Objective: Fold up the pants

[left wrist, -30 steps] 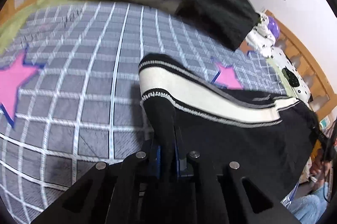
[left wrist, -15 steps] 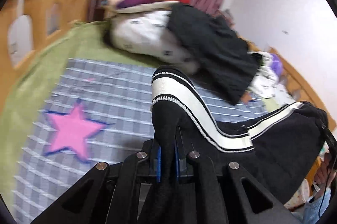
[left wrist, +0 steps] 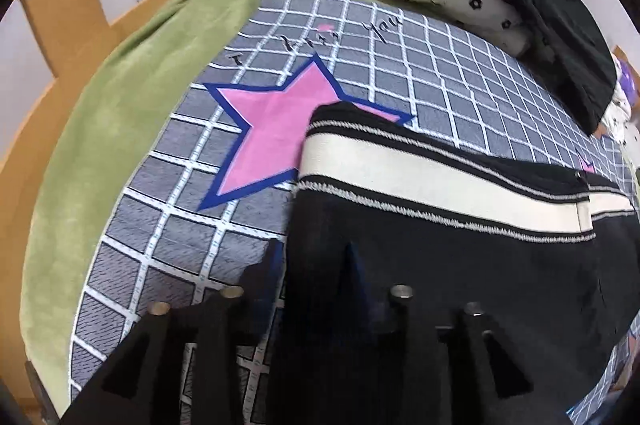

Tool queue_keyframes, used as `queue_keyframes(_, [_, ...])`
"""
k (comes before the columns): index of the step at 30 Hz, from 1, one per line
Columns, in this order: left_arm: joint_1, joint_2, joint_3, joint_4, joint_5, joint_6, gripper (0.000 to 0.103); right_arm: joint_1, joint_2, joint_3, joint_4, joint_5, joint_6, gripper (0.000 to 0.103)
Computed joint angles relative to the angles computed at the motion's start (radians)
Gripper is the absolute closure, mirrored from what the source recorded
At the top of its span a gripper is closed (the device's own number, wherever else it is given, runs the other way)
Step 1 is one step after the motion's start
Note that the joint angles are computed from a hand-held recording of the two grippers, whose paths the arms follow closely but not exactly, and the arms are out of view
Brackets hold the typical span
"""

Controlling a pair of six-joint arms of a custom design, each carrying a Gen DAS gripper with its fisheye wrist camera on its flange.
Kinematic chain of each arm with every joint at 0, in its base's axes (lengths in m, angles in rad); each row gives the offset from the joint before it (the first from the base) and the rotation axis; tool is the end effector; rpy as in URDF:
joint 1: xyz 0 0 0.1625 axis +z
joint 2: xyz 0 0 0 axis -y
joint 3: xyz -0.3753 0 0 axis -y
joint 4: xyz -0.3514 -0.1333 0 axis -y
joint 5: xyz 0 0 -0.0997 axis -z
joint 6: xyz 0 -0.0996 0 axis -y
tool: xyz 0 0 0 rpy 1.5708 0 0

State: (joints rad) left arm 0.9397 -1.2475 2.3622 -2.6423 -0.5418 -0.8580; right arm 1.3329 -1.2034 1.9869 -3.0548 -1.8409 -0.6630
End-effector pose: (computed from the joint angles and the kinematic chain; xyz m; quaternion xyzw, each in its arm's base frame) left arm -0.0426 -0.4289 0.1473 -0.0880 0.8659 -0.3196 0.3745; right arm -0.0193 -0.5323 0.2556 0.1512 -0.9195 0.2510 0.2619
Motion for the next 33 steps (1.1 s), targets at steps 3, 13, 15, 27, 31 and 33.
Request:
queue_keyframes(3, [-0.026, 0.013, 0.013, -0.034, 0.032, -0.008, 0.043, -0.031, -0.054, 0.045, -0.032, 0.016, 0.035, 0.037])
queue_keyframes(13, [-0.118, 0.08, 0.04, -0.108, 0.131, 0.013, 0.038, -0.081, 0.044, -0.139, 0.143, 0.155, 0.38, 0.011])
queue_keyframes(15, [-0.122, 0.085, 0.043, -0.122, 0.136, 0.014, 0.038, -0.058, 0.092, -0.185, 0.133, 0.09, 0.402, 0.012])
queue_keyframes(27, [-0.12, 0.037, 0.07, -0.119, 0.085, -0.028, 0.038, 0.016, 0.103, -0.037, -0.331, 0.015, -0.168, 0.039])
queue_keyframes(31, [-0.143, -0.021, 0.1, -0.061, 0.044, -0.107, 0.038, -0.018, 0.07, -0.079, -0.124, -0.091, -0.018, 0.038])
queue_keyframes(33, [-0.159, -0.06, 0.108, 0.056, 0.029, -0.21, 0.038, -0.024, 0.019, -0.051, -0.121, -0.076, 0.035, 0.038])
